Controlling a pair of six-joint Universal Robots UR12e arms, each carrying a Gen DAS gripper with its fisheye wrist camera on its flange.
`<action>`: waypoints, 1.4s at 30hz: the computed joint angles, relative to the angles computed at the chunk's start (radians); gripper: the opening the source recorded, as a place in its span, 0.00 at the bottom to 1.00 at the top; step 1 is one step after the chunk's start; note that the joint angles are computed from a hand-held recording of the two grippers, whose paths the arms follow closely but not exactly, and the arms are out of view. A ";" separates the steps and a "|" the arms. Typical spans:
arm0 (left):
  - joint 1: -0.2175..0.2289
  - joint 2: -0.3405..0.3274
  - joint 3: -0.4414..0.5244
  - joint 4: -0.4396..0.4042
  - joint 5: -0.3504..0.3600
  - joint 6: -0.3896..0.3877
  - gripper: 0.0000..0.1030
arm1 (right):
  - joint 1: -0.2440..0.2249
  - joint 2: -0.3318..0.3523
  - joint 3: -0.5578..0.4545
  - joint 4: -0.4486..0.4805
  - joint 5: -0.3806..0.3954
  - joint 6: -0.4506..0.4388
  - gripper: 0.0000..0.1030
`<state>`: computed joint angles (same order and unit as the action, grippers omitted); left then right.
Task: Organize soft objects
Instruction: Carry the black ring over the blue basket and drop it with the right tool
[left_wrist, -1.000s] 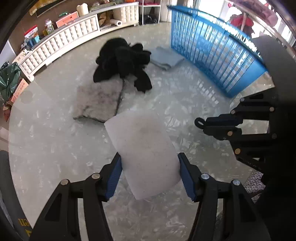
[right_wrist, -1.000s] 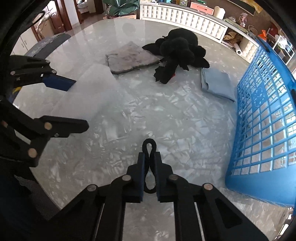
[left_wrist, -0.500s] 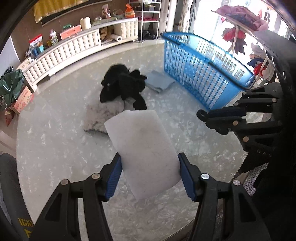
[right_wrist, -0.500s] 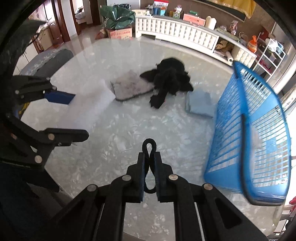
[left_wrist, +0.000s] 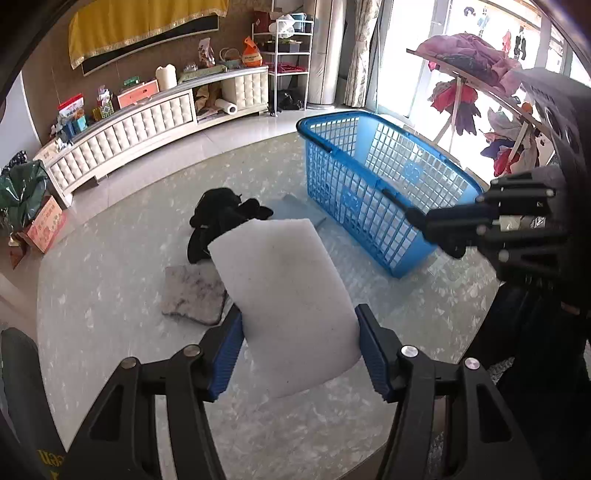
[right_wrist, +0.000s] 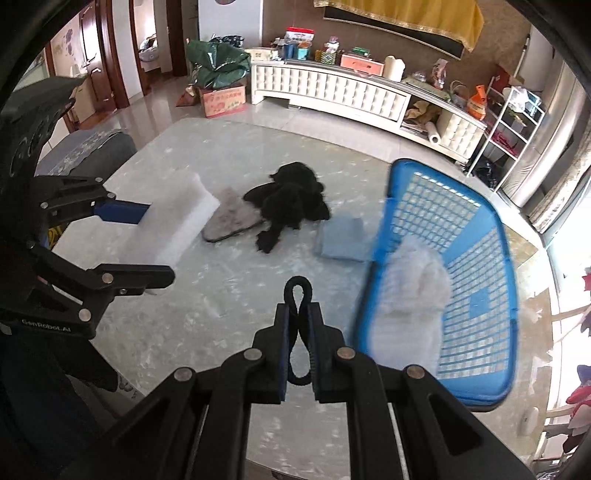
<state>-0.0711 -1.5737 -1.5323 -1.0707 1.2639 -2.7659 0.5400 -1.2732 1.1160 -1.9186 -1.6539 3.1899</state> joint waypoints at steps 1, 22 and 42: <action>-0.003 -0.003 0.003 0.003 0.001 0.000 0.55 | -0.004 -0.002 0.002 -0.002 -0.006 -0.001 0.09; -0.042 -0.057 0.051 -0.037 0.046 -0.011 0.55 | -0.108 0.037 -0.017 0.093 -0.074 0.076 0.09; -0.041 -0.067 0.063 -0.032 0.079 -0.044 0.55 | -0.121 0.045 -0.020 0.188 -0.055 0.108 0.40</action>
<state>-0.1120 -1.6407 -1.4697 -1.1023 1.3429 -2.8095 0.4188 -1.2279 1.0964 -1.7301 -1.7085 3.2975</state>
